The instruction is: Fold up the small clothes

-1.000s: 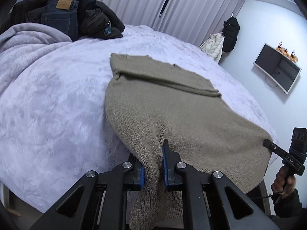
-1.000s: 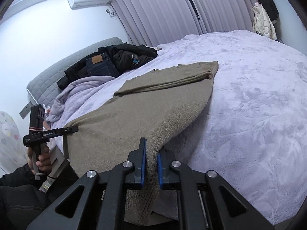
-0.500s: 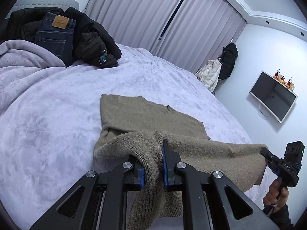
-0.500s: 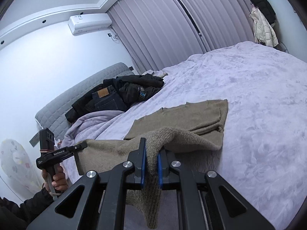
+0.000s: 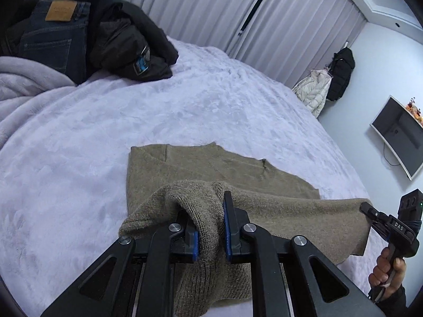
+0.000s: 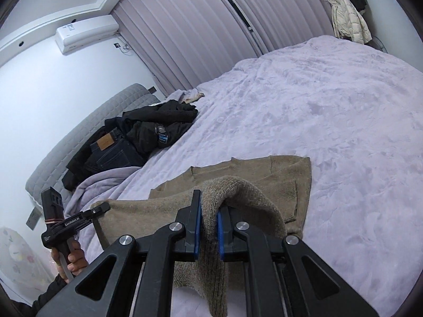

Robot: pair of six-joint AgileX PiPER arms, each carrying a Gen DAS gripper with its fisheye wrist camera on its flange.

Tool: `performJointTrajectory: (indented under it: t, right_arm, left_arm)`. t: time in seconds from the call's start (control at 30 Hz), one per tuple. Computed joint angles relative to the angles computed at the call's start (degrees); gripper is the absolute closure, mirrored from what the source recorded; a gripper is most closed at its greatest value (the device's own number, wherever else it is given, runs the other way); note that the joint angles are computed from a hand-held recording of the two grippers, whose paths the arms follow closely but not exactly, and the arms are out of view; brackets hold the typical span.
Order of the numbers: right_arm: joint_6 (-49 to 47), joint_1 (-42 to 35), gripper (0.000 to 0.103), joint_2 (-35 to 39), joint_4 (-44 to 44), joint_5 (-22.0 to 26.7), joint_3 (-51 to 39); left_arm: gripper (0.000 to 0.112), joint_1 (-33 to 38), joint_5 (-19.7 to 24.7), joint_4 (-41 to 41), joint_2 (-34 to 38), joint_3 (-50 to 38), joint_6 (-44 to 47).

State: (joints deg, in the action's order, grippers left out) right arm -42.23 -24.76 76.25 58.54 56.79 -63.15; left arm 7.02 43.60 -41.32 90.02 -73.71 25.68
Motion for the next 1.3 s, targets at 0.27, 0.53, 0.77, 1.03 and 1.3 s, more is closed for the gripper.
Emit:
performJointTrajectory:
  t: [0.27, 0.53, 0.77, 1.03, 1.3]
  right_arm:
    - [12.8, 9.7, 0.087, 20.3, -11.2, -12.5, -7.1]
    - [2.4, 3.5, 0.04, 9.9, -2.7, -10.2, 4.3]
    - [0.7, 8.3, 0.049, 7.2, -4.4, -13.1, 10.3]
    - [-2.6, 7.3, 0.094, 9.2, 0.3, -8.8, 3.6]
    - [12.2, 9.7, 0.084, 24.7, -1.8, -9.3, -17.9]
  left_arm:
    - [0.091, -1.8, 1.3, 4.4, 17.6, -9.0, -6.4]
    - [0.01, 4.9, 5.8, -10.6, 4.9, 4.9, 8.7]
    - [0.017, -2.1, 2.4, -1.8, 7.7, 3.9, 1.3]
    - [0.099, -2.0, 9.1, 4.9, 13.4, -11.1, -7.4]
    - [0.01, -2.1, 9.8, 7.9, 27.3, -33.5, -26.6]
